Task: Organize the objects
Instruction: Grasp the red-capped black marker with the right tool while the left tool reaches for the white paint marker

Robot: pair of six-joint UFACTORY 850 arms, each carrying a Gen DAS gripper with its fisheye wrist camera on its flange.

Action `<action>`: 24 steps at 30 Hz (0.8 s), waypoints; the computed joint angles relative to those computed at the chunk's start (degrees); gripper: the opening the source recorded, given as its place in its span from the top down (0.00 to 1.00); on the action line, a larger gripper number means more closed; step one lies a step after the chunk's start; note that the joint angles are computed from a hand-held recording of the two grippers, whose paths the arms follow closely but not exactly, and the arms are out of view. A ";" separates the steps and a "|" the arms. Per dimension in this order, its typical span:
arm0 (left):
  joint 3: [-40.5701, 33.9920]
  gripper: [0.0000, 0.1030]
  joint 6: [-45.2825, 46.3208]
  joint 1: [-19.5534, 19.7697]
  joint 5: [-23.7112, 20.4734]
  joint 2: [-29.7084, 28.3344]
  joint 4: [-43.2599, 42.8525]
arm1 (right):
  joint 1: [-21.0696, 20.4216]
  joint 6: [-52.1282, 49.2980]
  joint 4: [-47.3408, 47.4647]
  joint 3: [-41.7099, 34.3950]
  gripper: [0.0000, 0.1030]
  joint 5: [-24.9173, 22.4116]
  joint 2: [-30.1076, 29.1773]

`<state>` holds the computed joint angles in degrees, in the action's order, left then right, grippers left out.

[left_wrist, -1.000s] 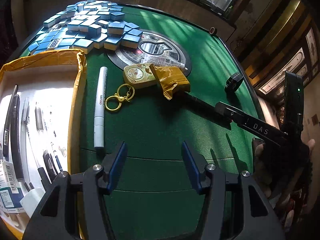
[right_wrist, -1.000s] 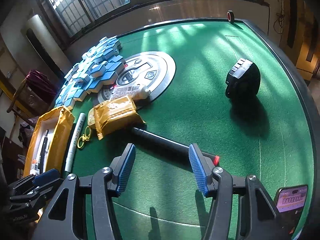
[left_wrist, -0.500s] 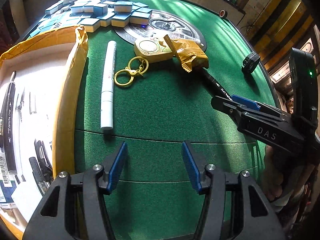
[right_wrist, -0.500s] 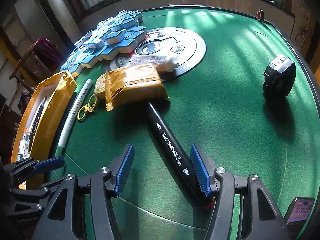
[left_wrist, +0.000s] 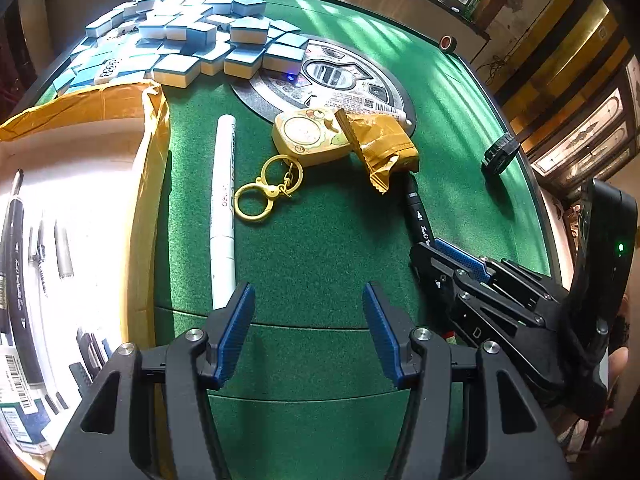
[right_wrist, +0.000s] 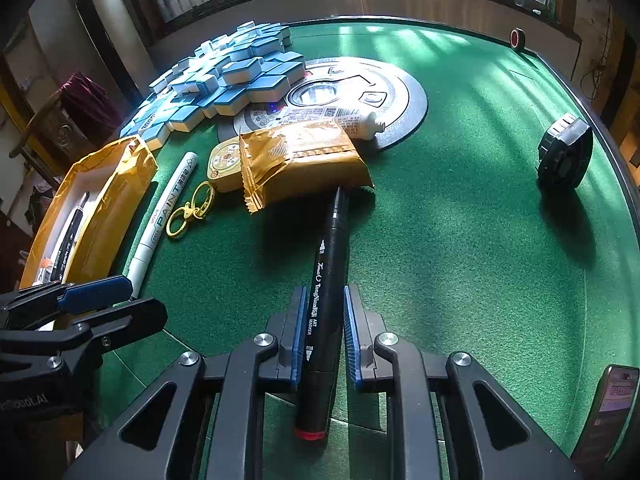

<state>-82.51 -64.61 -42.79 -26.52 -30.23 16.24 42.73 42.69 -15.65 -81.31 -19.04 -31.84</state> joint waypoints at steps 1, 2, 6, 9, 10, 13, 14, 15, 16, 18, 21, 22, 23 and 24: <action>-0.52 0.47 1.98 0.53 -0.26 -0.30 -2.12 | -0.27 -0.86 1.47 0.53 0.85 1.15 0.23; -0.80 0.47 4.25 1.05 0.01 -0.46 -4.42 | -0.53 -1.92 2.99 1.03 0.85 2.27 0.44; -3.68 0.47 8.63 2.27 -2.21 -2.74 -7.56 | -1.37 -7.16 9.62 2.41 0.85 5.25 1.03; -5.07 0.47 9.89 2.83 -3.60 -3.96 -9.10 | -1.45 -7.86 10.68 2.54 0.85 5.47 1.08; -5.43 0.47 9.64 2.93 -4.24 -4.20 -8.87 | -1.34 -6.91 9.51 2.38 0.85 5.31 0.96; -5.18 0.47 8.10 3.16 -4.62 -3.90 -7.91 | -0.90 -2.66 4.77 2.13 0.85 4.72 0.78; -5.14 0.47 8.31 3.22 -4.87 -3.72 -8.17 | -0.85 -1.99 4.09 2.08 0.85 4.63 0.73; -4.67 0.47 8.13 3.25 -4.43 -3.16 -8.36 | -0.83 -1.61 3.77 2.08 0.85 4.62 0.71; -4.16 0.47 7.03 3.12 -3.88 -2.52 -7.16 | -0.83 -1.51 3.68 2.08 0.85 4.60 0.70; -4.79 0.47 3.97 2.48 -5.31 -2.46 -2.03 | -0.87 -1.63 3.94 2.09 0.84 4.65 0.68; -7.76 0.47 4.28 2.78 -10.24 -4.77 -1.31 | -0.97 -1.85 4.01 2.10 0.84 4.68 0.65; -8.41 0.47 3.52 2.98 -11.54 -5.40 -1.12 | -1.00 -2.26 4.42 2.09 0.84 4.74 0.65; -8.92 0.52 2.85 3.06 -12.52 -5.92 -0.62 | -1.02 -2.55 4.82 2.07 0.84 4.79 0.63; -9.65 0.59 2.39 2.89 -13.72 -6.49 0.58 | -1.02 -2.56 5.06 2.13 0.84 4.85 0.68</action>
